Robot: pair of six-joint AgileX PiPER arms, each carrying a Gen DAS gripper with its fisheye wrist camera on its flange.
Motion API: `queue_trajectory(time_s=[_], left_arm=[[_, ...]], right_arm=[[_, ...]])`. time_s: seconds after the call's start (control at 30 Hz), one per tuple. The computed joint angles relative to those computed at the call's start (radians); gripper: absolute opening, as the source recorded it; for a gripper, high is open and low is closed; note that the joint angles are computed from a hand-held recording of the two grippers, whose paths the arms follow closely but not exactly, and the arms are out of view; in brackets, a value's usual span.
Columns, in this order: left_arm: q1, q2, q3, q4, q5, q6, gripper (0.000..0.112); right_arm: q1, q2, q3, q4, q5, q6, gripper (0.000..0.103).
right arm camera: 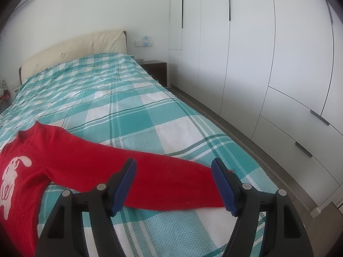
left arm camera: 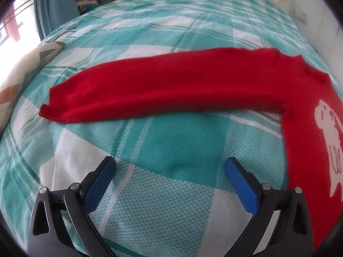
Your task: Fold small clothes
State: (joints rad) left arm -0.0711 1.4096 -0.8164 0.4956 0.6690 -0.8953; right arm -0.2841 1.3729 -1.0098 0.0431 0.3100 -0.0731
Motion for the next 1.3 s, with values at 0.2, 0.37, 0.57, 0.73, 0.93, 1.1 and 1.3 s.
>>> queue_trajectory(time_s=[0.2, 0.37, 0.57, 0.73, 0.93, 1.1, 1.3], left_arm=[[0.013, -0.034, 0.059, 0.040, -0.082, -0.040, 0.103], [-0.013, -0.022, 0.052, 0.080, -0.057, -0.084, 0.103], [-0.010, -0.026, 0.059, 0.076, -0.065, -0.082, 0.103], [-0.011, -0.026, 0.058, 0.077, -0.064, -0.084, 0.103], [-0.011, -0.026, 0.057, 0.077, -0.064, -0.083, 0.103], [-0.011, -0.026, 0.057, 0.077, -0.063, -0.083, 0.103], [-0.012, -0.026, 0.057, 0.077, -0.063, -0.084, 0.103]], right_arm=[[-0.026, 0.006, -0.008, 0.102, 0.012, -0.076, 0.072], [-0.029, 0.003, -0.008, 0.139, 0.011, -0.111, 0.072], [-0.006, 0.004, -0.004, 0.073, -0.005, -0.054, 0.072], [-0.016, -0.012, 0.009, 0.126, -0.007, -0.103, 0.072], [-0.043, -0.006, -0.001, 0.193, 0.007, -0.141, 0.072], [-0.036, -0.012, 0.006, 0.191, -0.003, -0.149, 0.072], [-0.030, -0.011, 0.009, 0.190, -0.008, -0.153, 0.072]])
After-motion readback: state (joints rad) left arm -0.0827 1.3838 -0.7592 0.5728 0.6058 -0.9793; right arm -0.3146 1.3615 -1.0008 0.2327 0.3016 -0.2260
